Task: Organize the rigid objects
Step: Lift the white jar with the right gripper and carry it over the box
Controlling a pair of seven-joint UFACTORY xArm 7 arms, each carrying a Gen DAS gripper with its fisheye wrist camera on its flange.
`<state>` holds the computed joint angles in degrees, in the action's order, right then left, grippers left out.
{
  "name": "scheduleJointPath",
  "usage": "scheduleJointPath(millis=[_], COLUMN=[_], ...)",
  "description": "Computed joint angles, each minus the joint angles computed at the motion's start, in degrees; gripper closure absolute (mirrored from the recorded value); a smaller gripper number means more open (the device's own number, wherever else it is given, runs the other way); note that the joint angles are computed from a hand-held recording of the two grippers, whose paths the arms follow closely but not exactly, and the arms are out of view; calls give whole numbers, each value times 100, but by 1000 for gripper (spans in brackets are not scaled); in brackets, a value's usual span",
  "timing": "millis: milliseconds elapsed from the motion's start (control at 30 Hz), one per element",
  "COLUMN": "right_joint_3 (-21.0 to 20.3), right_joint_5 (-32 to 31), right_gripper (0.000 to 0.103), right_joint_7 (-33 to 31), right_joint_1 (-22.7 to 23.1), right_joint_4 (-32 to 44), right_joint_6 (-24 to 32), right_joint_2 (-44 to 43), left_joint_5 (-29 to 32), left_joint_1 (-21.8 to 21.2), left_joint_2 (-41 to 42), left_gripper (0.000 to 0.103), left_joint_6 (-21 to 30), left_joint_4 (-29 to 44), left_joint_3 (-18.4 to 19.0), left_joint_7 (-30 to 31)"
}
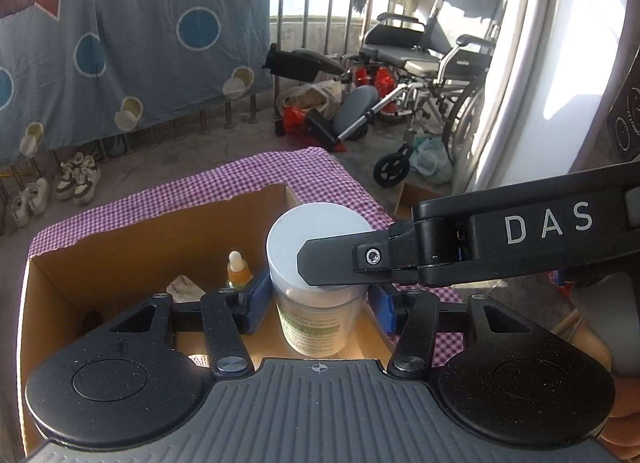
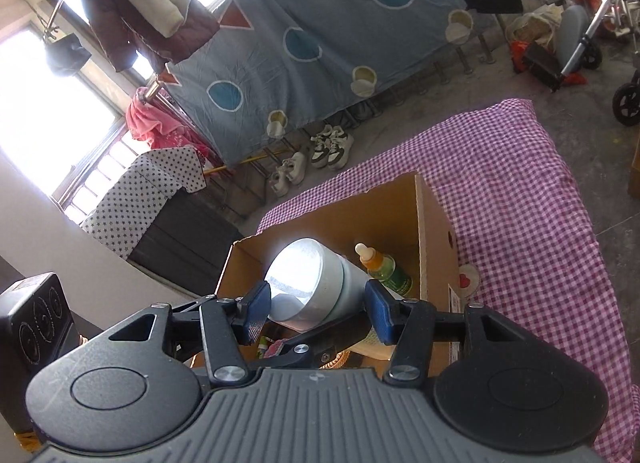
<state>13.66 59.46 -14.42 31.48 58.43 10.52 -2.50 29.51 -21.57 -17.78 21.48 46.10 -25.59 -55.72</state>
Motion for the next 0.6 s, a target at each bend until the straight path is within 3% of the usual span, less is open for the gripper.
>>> scheduleJointPath(millis=[167, 433, 600], right_joint_3=[89, 237, 313], right_joint_5=[-397, -2251, -2894], right_gripper=[47, 47, 47], right_joint_7=[230, 1509, 1942], right_joint_1=[-74, -159, -238], right_joint_4=[320, 654, 769], right_joint_6=[257, 485, 666], right_joint_2=[445, 1011, 1147], left_joint_5=[-206, -794, -1150], left_joint_1=[-23, -171, -253], left_joint_2=[-32, 120, 223], left_gripper=[51, 51, 51], left_joint_6=[32, -176, -215], left_joint_4=[-190, -451, -484], left_joint_3=[119, 450, 586], left_joint_7=[31, 397, 712])
